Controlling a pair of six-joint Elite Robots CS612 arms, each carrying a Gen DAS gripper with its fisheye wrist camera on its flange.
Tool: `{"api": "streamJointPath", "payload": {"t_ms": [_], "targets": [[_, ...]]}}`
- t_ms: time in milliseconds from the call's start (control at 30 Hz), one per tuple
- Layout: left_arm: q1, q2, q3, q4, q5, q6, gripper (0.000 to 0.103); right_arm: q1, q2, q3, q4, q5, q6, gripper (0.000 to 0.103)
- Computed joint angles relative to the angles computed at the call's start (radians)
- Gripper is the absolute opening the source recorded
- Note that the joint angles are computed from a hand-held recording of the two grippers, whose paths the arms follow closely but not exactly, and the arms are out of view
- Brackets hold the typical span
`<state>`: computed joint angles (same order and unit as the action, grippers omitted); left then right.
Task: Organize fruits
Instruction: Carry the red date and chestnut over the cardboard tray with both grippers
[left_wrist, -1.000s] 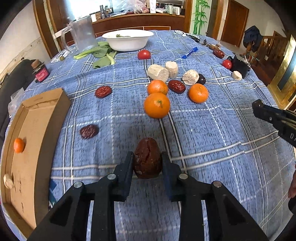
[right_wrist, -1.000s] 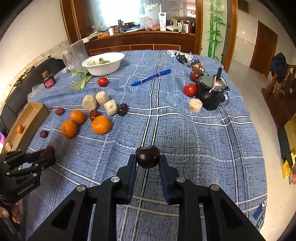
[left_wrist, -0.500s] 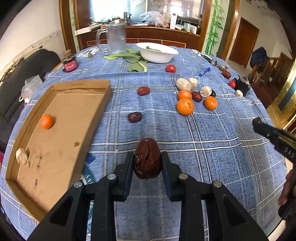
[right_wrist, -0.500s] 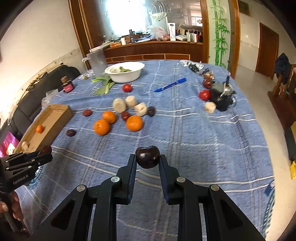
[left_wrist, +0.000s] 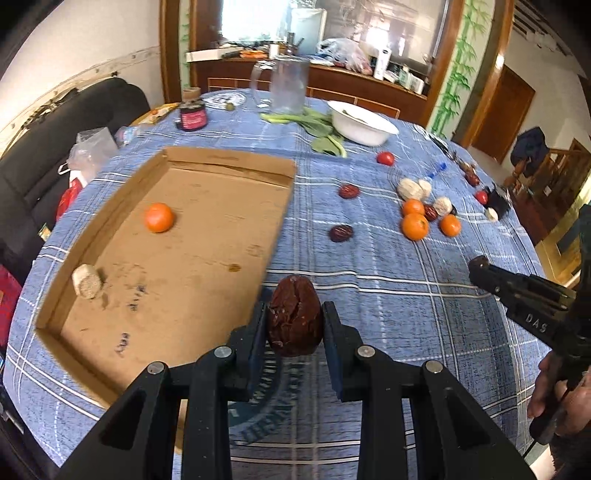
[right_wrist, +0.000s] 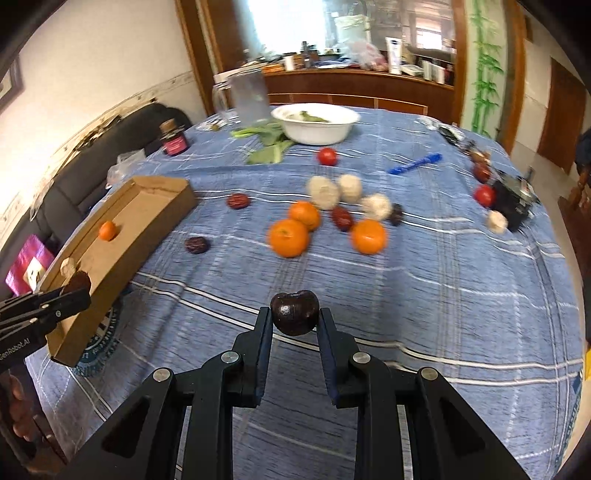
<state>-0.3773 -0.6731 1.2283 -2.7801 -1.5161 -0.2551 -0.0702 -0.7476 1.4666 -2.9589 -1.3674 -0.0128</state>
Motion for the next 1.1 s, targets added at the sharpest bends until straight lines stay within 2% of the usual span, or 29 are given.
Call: {"api": "streamJointPath", "payload": {"t_ms": [433,800,1100], "targets": [[0.048,-0.032,0.051,-0.044,0.080,-0.074,0.028,0.075,0.037,-0.113,0.046,0.034,-0.098,0.026],[0.083,-0.035,0.058,-0.034,0.128,-0.109,0.028,0.131,0.086,-0.230,0.119,0.071,-0.176,0.027],[0.108,-0.022,0.049,0.010,0.132,-0.142,0.028,0.165,0.141,-0.331,0.198,0.095,-0.205,0.027]]}}
